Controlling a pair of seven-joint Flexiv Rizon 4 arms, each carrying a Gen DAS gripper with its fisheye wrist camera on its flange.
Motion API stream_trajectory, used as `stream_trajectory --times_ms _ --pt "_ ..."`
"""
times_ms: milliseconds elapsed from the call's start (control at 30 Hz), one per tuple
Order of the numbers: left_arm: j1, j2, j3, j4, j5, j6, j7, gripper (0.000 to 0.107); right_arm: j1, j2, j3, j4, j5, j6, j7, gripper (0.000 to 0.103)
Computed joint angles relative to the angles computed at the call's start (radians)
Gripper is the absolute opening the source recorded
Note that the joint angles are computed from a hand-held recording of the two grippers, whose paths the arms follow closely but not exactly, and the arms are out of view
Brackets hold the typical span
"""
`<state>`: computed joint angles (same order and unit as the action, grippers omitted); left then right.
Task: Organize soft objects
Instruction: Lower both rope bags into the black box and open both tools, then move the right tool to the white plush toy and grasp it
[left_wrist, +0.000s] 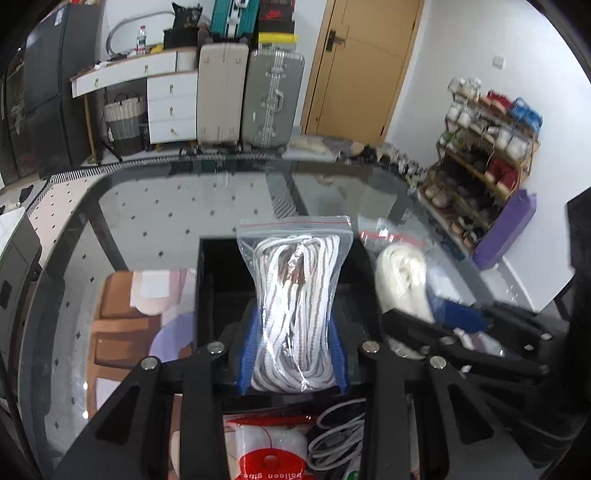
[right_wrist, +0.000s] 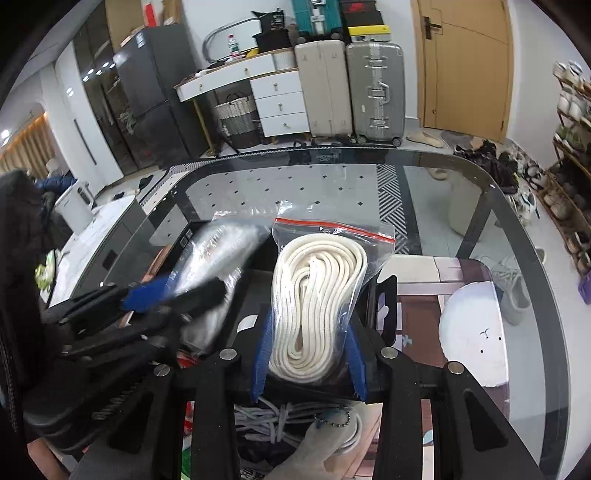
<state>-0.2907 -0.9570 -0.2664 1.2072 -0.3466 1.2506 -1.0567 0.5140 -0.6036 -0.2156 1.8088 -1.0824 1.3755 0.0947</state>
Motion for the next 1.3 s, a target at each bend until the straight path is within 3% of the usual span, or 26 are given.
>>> stream_trajectory --times_ms 133,367,567,700,767,833,1000,1167,1300 --pt "-0.033 0.013 0.060 0.016 0.049 -0.011 -0.019 0.032 -0.017 0.008 0.071 -0.006 0.074 -0.085 -0.127 0.037" --pt "-0.002 0.080 0.030 0.125 0.061 -0.003 0.006 0.032 -0.027 0.029 0.165 -0.006 0.241 -0.158 -0.289 0.037" --pt "0.020 0.129 0.019 0.199 0.048 -0.008 0.034 0.032 -0.017 0.039 0.204 0.008 0.357 -0.145 -0.374 0.037" --pt "0.022 0.145 0.024 0.219 0.047 -0.013 0.039 0.033 0.005 0.042 0.187 0.019 0.385 -0.114 -0.392 0.037" --pt "0.018 0.153 0.030 0.225 0.049 -0.014 0.038 0.037 0.029 0.053 0.162 0.031 0.375 -0.113 -0.373 0.038" --pt "0.027 0.163 0.022 0.243 0.043 0.011 0.043 0.049 0.055 0.076 0.127 0.055 0.337 -0.105 -0.331 0.038" --pt "0.141 0.226 -0.128 0.363 -0.045 0.100 0.137 0.074 0.082 0.141 0.070 0.130 0.212 -0.024 -0.190 0.039" --pt "0.252 0.298 -0.260 0.512 -0.091 0.214 0.249 0.081 0.071 0.183 0.094 0.181 0.101 -0.025 -0.095 0.040" --pt "0.271 0.323 -0.260 0.574 -0.066 0.219 0.293 0.084 0.045 0.195 0.135 0.210 0.050 -0.026 -0.043 0.044"
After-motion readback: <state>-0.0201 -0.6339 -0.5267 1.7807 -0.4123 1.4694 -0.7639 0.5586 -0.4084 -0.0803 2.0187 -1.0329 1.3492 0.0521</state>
